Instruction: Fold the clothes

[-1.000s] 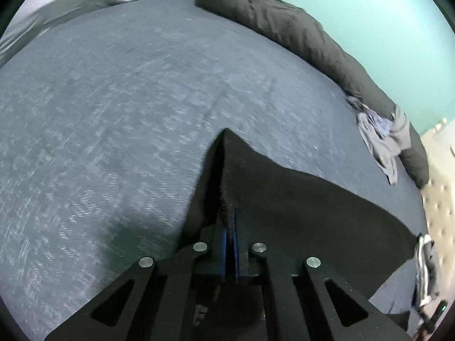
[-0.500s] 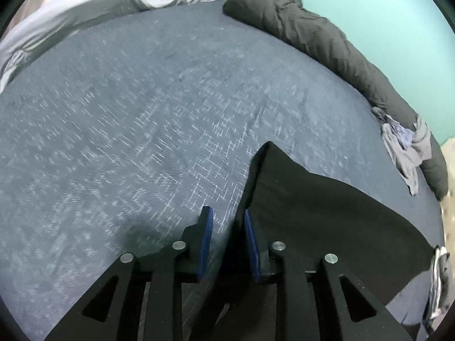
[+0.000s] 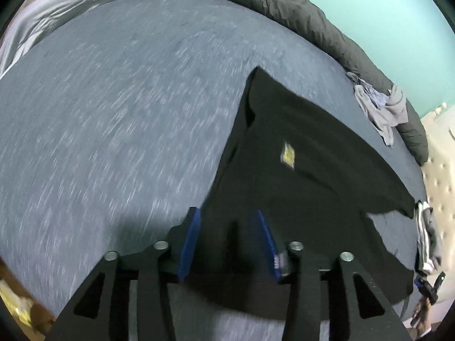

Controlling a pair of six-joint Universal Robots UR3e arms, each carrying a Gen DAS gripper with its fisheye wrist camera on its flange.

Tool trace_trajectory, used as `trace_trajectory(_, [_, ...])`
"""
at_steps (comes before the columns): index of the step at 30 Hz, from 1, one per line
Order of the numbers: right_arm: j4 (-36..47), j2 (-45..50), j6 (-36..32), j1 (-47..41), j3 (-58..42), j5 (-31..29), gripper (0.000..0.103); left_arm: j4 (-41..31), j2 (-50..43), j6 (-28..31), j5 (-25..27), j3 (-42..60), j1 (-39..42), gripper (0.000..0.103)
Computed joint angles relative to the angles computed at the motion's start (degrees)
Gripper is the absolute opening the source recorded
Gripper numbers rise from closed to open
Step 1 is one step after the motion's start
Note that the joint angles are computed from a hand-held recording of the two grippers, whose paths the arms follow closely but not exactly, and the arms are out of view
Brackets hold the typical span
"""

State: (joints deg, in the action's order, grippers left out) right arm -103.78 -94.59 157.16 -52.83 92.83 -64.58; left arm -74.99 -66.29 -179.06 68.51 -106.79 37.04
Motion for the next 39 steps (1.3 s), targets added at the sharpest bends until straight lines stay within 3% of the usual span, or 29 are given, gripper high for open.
trace_trajectory(4, [5.1, -4.24, -4.53, -5.51, 1.83, 0.74, 0.063, -10.13, 10.13, 4.54, -1.55, -3.42, 3.47, 0.058])
trace_trajectory(9, [11.11, -7.79, -8.59, -12.33, 3.61, 1.47, 0.063, -17.11, 18.31, 8.38, -4.2, -7.48, 7.73, 0.058])
trace_trajectory(21, [16.83, -10.74, -11.86, -17.21, 8.08, 2.46, 0.063, -16.1, 22.58, 4.89, -6.68, -13.77, 8.21, 0.058])
trace_trajectory(28, [15.66, -9.44, -10.67, -14.87, 8.29, 2.58, 0.063, -7.9, 18.82, 0.88, -7.56, -16.77, 6.02, 0.058])
trace_trajectory(30, [15.01, -9.16, -10.18, -14.49, 8.55, 2.68, 0.058, -5.52, 17.37, -0.22, -8.28, -17.55, 6.14, 0.057])
trace_trajectory(31, [14.86, -8.95, -10.02, -14.47, 8.57, 2.93, 0.049, -3.98, 16.4, -0.81, -8.38, -17.85, 5.79, 0.054])
trace_trajectory(33, [14.0, -8.6, -9.64, -14.2, 8.97, 3.29, 0.038, -0.96, 13.84, -2.29, -7.2, -17.96, 4.22, 0.02])
trace_trajectory(35, [13.45, -8.35, -9.7, -14.01, 9.13, 3.55, 0.016, 0.16, 12.77, -2.52, -7.64, -18.09, 4.1, 0.014])
trace_trajectory(39, [13.02, -8.51, -9.84, -13.25, 8.62, 5.18, 0.005, 1.16, 14.33, -1.3, -8.95, -16.17, 4.25, 0.01])
